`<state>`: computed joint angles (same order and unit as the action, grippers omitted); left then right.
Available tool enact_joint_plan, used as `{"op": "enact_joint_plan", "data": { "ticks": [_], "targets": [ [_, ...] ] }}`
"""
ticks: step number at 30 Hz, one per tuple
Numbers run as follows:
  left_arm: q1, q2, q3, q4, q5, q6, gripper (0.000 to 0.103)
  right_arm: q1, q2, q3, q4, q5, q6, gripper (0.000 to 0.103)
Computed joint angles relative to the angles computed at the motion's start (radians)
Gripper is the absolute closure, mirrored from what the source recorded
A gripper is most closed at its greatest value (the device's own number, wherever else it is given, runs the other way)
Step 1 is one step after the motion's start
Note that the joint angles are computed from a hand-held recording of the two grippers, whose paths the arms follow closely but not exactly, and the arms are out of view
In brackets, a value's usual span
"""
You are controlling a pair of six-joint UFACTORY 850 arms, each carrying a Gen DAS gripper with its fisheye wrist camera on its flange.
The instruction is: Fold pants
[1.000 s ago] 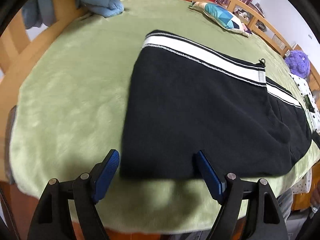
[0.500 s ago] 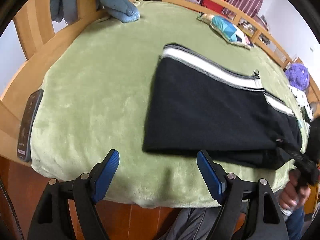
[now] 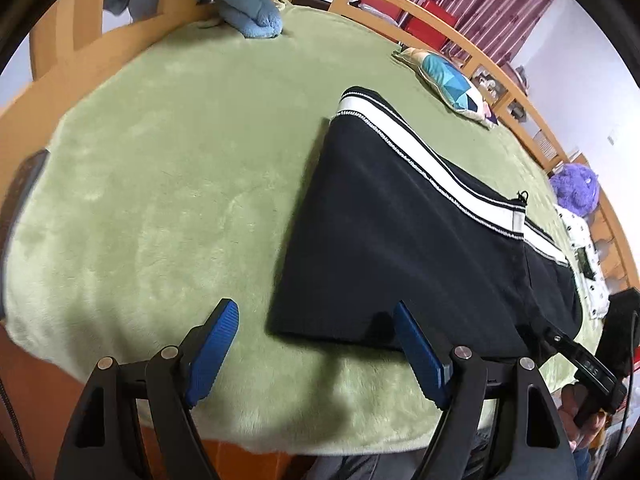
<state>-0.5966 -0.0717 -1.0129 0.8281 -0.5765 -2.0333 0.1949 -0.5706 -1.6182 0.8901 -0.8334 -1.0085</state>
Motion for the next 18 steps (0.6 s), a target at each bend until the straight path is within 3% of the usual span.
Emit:
{"op": "enact_joint_plan", "data": {
  "ticks": [3, 6, 7, 9, 11, 13, 16, 18],
  "targets": [
    [0.032, -0.008, 0.035, 0.067, 0.102, -0.116, 0.025, -0.001, -0.001, 0.003, 0.021, 0.03, -0.048, 0.057],
    [0.031, -0.023, 0.042, 0.199, 0.125, -0.277, 0.025, 0.01, -0.054, -0.043, -0.046, 0.031, 0.025, 0.062],
    [0.033, -0.032, 0.033, 0.197, 0.129, -0.269, 0.026, 0.008, -0.059, -0.033, -0.021, 0.041, 0.006, 0.062],
    [0.044, -0.058, -0.005, 0.123, 0.13, -0.174, 0.036, 0.012, -0.052, -0.007, 0.023, 0.083, -0.033, 0.063],
    [0.046, -0.08, -0.058, 0.017, 0.076, -0.039, 0.065, 0.019, -0.062, -0.022, 0.014, 0.091, -0.014, 0.063],
    [0.036, -0.09, -0.112, -0.016, 0.0, 0.059, 0.08, 0.022, -0.082, -0.061, -0.018, 0.068, 0.032, 0.064],
    [-0.011, -0.125, -0.235, 0.008, -0.167, 0.173, 0.084, 0.002, -0.083, -0.09, -0.018, 0.017, 0.057, 0.063],
    [-0.045, -0.185, -0.361, 0.024, -0.273, 0.276, 0.085, -0.021, -0.047, -0.059, 0.01, 0.035, 0.016, 0.059]
  ]
}}
